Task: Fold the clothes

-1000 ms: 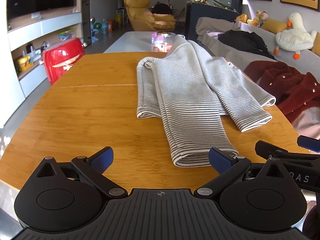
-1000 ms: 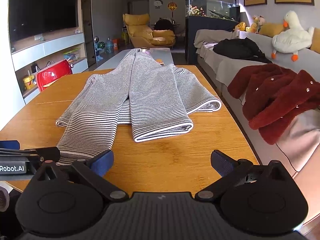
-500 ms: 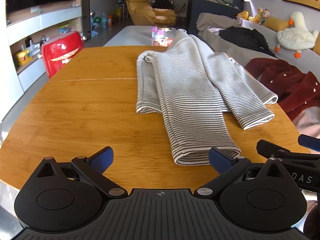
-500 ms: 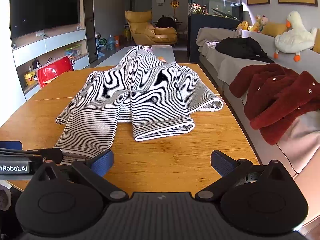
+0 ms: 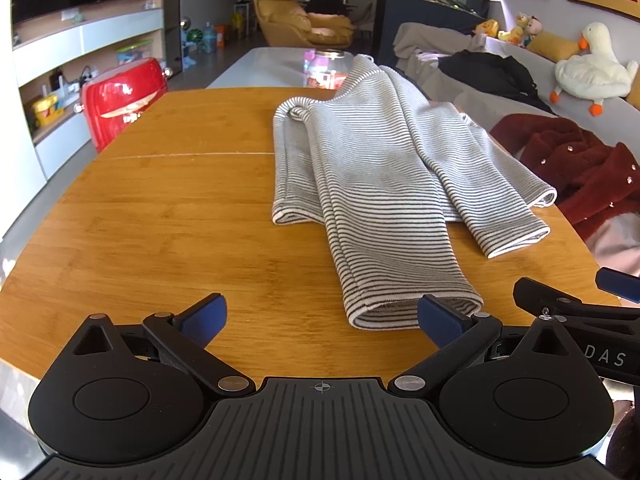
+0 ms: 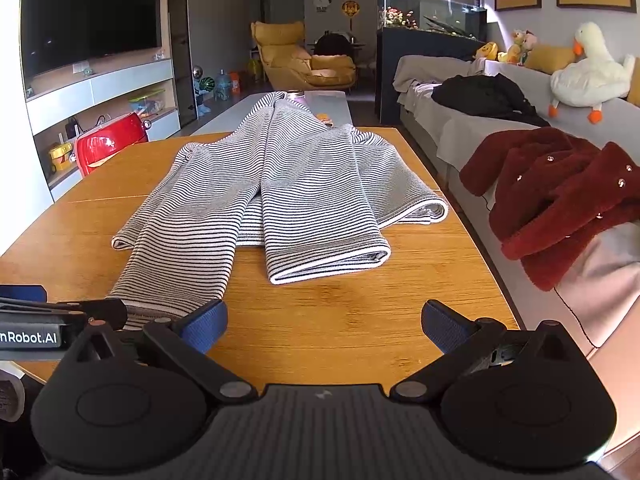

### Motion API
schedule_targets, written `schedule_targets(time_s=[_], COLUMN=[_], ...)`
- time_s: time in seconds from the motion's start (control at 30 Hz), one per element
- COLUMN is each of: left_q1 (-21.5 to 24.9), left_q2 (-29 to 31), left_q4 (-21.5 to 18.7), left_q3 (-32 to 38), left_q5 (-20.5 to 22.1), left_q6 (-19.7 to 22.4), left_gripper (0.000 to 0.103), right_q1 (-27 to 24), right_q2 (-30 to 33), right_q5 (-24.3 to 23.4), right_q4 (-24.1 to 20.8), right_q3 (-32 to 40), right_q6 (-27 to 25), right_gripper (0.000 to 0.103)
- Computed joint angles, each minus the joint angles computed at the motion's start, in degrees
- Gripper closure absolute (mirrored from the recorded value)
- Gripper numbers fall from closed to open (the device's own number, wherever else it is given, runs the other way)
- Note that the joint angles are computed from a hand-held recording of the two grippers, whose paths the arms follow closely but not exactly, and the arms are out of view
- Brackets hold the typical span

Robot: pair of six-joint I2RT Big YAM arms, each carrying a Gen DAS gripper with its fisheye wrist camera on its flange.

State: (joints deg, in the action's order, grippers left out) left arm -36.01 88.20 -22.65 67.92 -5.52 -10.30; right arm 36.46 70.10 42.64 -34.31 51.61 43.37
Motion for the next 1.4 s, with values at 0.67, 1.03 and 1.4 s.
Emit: schedule_targets(time_s=[0.67,1.03,1.4], left_q1=[0.08,0.06,0.23], left_q2=[0.21,0.26,0.42], left_q4=[-1.15,-1.47,-1.45], left_q3=[0.41,0.57,0.59], left_q5=[0.51,0.57,0.81], left_q6=[-0.09,-0.05,0.1], left_gripper=[0.0,0.0,0.0], right_q1=[-0.39,-0.48,-0.51], right_q2=[0.22,0.16,0.27], right_q5=[-0.94,-1.28,-1.53], right_q4=[-0.1,0.0,-0.14], right_q3=[-0.15,-0.39,-0.33], right_q6=[0.11,0.04,0.12], right_gripper=[0.0,0.0,0.0])
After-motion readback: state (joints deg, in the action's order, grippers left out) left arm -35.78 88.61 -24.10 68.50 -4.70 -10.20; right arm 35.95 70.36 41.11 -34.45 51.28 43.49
